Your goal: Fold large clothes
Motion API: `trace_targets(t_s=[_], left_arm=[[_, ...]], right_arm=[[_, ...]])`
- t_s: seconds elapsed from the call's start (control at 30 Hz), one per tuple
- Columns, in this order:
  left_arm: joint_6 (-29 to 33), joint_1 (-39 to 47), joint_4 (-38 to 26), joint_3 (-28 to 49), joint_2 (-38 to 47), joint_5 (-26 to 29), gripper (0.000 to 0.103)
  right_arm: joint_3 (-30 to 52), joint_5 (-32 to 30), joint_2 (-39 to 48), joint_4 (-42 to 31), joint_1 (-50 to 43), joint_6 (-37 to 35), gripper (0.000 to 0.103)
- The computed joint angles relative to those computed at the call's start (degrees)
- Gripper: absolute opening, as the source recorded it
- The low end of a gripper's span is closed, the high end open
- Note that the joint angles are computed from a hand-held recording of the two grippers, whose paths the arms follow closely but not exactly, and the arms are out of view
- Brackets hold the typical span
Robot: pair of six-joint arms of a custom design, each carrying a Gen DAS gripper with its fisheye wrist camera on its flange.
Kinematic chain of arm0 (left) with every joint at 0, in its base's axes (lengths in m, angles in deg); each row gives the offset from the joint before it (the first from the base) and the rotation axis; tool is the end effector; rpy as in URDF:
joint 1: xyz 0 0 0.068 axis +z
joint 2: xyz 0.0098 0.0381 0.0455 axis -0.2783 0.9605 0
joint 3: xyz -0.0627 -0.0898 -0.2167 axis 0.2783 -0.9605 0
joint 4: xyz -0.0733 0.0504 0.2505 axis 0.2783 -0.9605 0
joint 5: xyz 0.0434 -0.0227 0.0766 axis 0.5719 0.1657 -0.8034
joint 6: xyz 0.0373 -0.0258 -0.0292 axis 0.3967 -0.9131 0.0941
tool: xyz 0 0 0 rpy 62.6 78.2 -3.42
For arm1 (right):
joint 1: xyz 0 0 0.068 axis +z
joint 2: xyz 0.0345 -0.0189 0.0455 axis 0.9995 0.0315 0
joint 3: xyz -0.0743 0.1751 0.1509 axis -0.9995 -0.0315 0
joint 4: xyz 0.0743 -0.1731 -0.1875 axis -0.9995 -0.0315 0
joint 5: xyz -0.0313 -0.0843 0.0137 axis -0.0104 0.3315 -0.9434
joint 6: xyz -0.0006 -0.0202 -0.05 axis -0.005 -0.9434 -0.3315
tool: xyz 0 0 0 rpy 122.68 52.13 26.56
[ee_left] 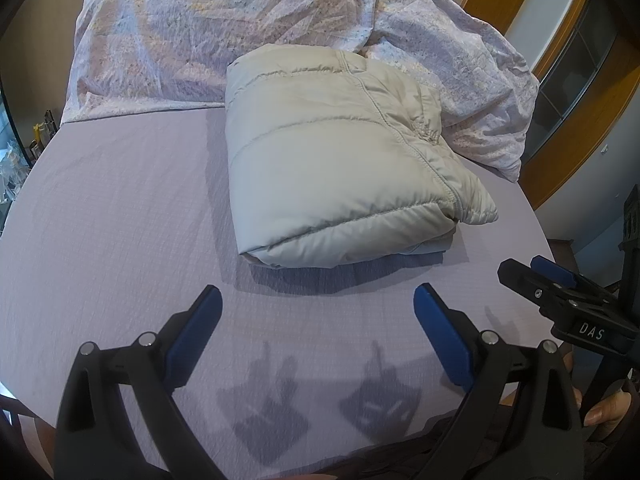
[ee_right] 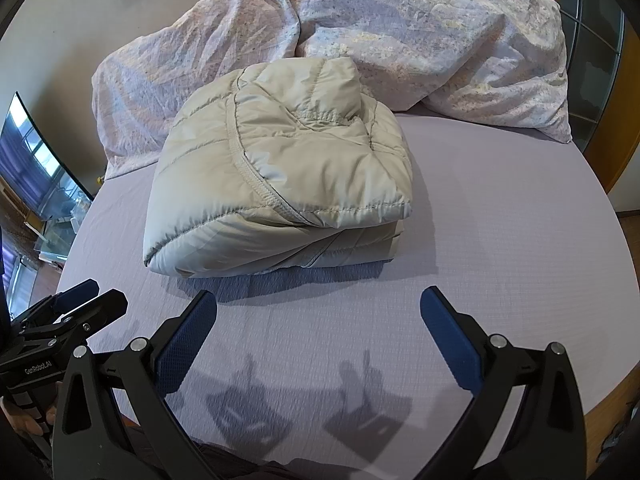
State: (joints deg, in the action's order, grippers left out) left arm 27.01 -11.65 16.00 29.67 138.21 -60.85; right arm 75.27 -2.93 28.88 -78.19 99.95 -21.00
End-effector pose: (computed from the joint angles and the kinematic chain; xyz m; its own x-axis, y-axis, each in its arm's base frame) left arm 0.2548 0.0078 0.2165 -0.8235 -0.0432 -0.5657 0.1364 0.9528 -0.2714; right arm 0.2574 0.0542 0.2436 -0.7912 0.0634 -0.6083 -0.0381 0.9876 0.1526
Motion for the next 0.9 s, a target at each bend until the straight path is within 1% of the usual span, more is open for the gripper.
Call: trace_targets(t_s=[0.9], left_arm=[[-0.83, -1.00, 0.29, -0.46, -0.35, -0.53, 0.096]], right_arm=[[0.06, 0.19, -0.66, -0.43, -0.36, 0.36, 0.102]])
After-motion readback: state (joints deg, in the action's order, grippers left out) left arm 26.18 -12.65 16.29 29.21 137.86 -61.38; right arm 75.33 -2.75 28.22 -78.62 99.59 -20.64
